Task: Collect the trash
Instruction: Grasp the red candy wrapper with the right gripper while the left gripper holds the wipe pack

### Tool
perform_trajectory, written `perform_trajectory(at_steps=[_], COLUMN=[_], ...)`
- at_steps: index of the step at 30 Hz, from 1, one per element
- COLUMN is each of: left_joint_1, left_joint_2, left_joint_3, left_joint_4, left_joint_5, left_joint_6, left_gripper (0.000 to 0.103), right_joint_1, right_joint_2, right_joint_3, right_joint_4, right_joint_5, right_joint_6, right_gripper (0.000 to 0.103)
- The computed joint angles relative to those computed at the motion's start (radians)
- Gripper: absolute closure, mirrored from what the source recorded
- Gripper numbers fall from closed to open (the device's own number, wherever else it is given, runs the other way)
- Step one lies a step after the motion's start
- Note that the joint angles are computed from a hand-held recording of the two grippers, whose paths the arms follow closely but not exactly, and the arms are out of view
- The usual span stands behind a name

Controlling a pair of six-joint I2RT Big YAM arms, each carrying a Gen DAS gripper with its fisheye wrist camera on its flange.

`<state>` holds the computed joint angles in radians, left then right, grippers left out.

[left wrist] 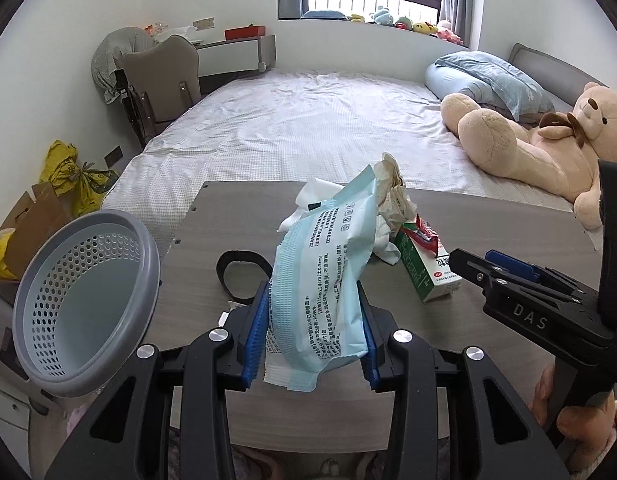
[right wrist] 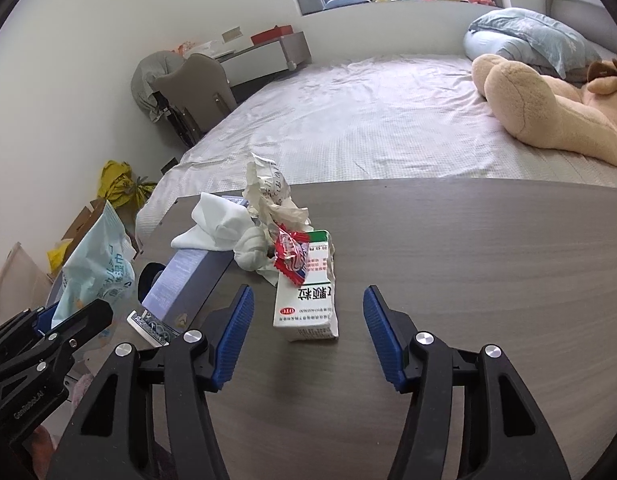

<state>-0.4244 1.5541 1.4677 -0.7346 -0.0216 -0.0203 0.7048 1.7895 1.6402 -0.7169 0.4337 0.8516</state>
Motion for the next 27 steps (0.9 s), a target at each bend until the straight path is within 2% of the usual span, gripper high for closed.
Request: perform_trajectory(at_steps=[7, 16, 20, 27], left_joint_1=[0.026, 0.044, 0.049, 0.058], left_joint_2=[0.022, 0.025, 0.024, 0.016], left_joint_3=[0.017, 0.015, 0.012, 0.009], left_joint_4=[-0.018, -0.015, -0.014, -0.016], left_joint_5=[0.016, 0.029, 0.032, 0.039], left_joint_6=[-0.022, -0.039, -0.043, -0.051], left_gripper=[0.065, 0.065, 0.065, 0.065], right_joint_1=[-0.019, -0.017, -0.015, -0.011], right_joint_2=[0.084, 0.147, 0.161, 0.135], right_joint_3=[0.112, 0.199, 0.218, 0.191], right_joint_4=[-0.058, -0.116, -0.133, -0.112], right_joint_5=[-0.021, 0.017, 0.034, 0.025], right_joint_6=[-0.073, -0.123, -0.131, -0.119], right_gripper=[0.073, 0.073, 0.084, 0.084])
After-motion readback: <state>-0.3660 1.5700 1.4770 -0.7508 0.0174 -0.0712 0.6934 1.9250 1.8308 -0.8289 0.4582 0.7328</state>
